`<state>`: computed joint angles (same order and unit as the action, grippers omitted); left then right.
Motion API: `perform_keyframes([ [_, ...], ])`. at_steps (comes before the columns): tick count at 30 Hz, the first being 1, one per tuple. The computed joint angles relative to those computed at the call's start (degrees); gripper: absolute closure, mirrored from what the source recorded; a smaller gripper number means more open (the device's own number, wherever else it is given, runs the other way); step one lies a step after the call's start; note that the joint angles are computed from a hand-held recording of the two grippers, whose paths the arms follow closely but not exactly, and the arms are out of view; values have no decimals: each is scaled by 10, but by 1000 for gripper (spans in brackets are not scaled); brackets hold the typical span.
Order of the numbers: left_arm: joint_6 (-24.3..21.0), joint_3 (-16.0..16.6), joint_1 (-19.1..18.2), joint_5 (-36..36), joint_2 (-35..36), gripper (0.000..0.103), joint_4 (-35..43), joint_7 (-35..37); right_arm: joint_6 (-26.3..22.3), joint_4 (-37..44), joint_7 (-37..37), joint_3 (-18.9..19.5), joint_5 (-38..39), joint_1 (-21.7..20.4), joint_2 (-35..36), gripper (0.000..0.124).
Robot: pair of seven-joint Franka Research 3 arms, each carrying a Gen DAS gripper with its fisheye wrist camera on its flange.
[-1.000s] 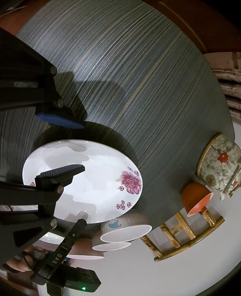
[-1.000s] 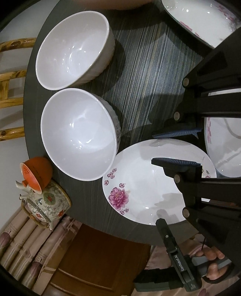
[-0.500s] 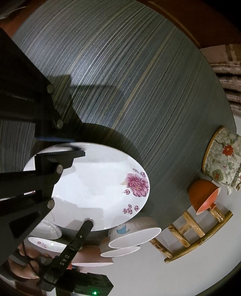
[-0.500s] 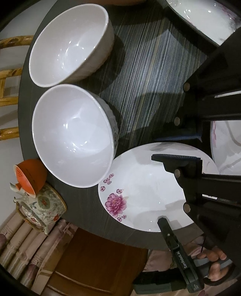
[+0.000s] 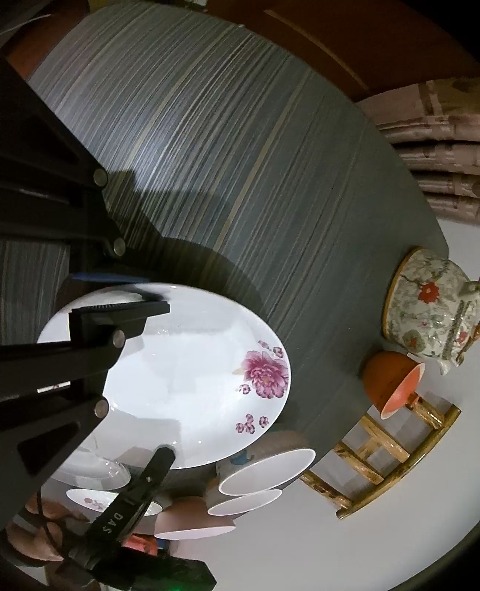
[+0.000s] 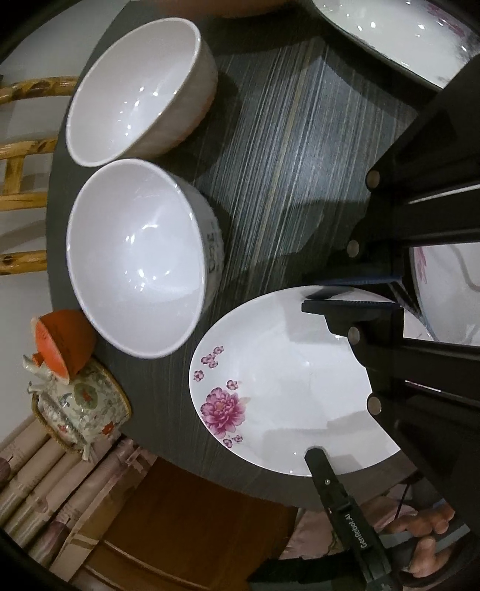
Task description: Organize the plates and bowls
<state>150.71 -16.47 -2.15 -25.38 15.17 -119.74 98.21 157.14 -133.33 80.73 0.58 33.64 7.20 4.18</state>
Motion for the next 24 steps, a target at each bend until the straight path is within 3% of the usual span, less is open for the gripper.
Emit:
perform_keyframes([
  [11, -14, 18, 3, 59, -2, 93, 9, -2, 58, -46, 162, 11, -77, 34, -32, 115],
  [24, -9, 30, 19, 74, -18, 92, -7, 20, 85, -60, 313, 25, -159, 66, -38, 115],
])
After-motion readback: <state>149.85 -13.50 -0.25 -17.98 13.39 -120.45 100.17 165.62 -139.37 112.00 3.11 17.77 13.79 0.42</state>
